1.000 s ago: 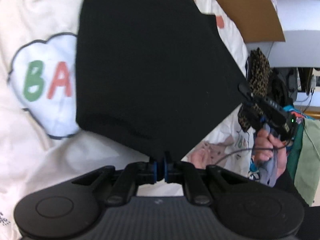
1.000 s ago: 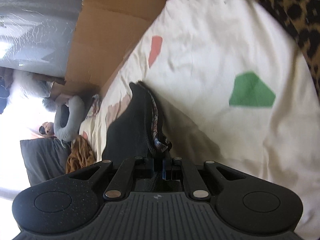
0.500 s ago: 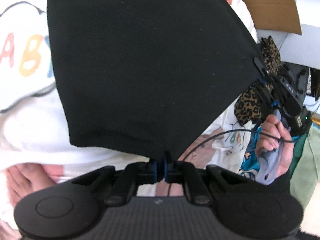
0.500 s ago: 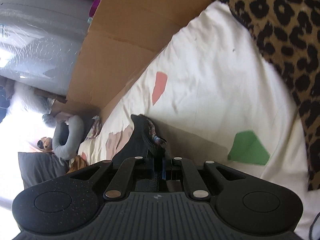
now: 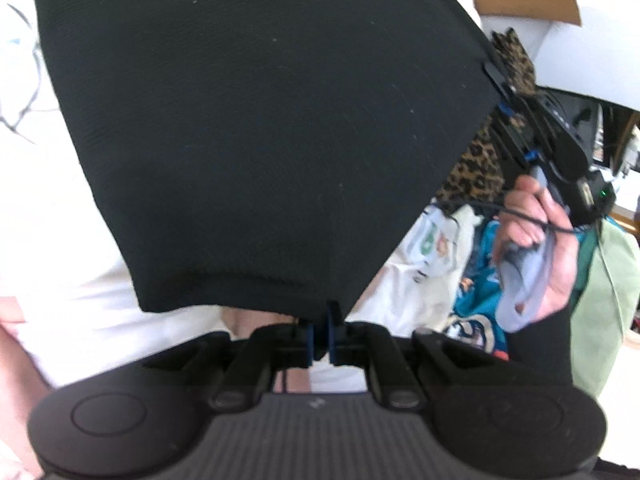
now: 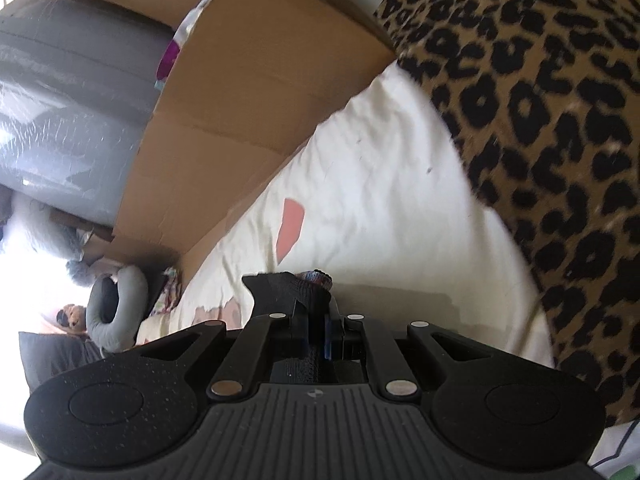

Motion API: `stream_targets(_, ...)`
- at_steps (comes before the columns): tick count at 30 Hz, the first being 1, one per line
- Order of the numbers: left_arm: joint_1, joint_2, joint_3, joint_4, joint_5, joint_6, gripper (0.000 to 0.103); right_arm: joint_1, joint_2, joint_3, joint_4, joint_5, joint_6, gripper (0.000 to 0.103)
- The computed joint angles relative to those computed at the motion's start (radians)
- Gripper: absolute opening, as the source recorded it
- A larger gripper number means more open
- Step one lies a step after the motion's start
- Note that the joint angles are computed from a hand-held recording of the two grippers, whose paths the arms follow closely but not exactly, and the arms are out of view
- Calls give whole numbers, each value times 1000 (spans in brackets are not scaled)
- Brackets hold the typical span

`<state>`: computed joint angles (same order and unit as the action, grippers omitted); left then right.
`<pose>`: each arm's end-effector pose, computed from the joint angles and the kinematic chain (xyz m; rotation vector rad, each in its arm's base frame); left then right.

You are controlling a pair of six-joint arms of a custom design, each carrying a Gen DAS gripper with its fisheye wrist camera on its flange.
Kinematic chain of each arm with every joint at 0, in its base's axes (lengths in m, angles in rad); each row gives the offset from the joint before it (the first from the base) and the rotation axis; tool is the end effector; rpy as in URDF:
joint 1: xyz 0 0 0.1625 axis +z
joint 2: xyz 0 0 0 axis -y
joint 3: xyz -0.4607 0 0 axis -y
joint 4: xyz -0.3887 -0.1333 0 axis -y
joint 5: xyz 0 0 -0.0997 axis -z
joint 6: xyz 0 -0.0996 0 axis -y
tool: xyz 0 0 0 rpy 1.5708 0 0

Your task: Fold clothes

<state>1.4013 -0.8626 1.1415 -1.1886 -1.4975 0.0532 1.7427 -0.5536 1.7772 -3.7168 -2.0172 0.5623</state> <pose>0.0220 -0.7049 0.2658 0.3551 2.8507 0.9779 0.2012 -0.6309 0.0644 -0.8205 -2.5835 1.4688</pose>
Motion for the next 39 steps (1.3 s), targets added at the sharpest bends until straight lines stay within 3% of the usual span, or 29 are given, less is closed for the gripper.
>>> stream_targets(7,5,10,-6,50,-24,-13,6,6,-12,17,-4,-64,7,6)
stream_targets(9,10,19,-27,95,-11,-12,5,7,-14,19,0,-81,9,6)
stream_targets(10,9,24,-33,117,-3,-12,0,8,-16,17,10,-92,12,6)
stream_targets(12,18,43,-86,184,16,-20,0,11,-19,14,33,-114,19,6)
stream_targets(16,16,65,-161,198,47,12,1,12,-38,21,101,-132,33,10)
stream_targets(22,-10,75,-207,61,89,112,10,20,-61,67,83,-151,39,33)
stream_targets(29,-32,74,-184,-152,174,214,14,27,-74,115,133,-121,71,35)
stream_targets(34,-51,90,-172,-256,197,286,17,33,-69,131,157,-99,98,35)
stream_targets(36,-54,108,-196,-286,193,314,23,35,-64,133,159,-86,97,35)
stream_targets(39,-63,123,-189,-376,192,374,42,39,-52,124,188,-96,94,37)
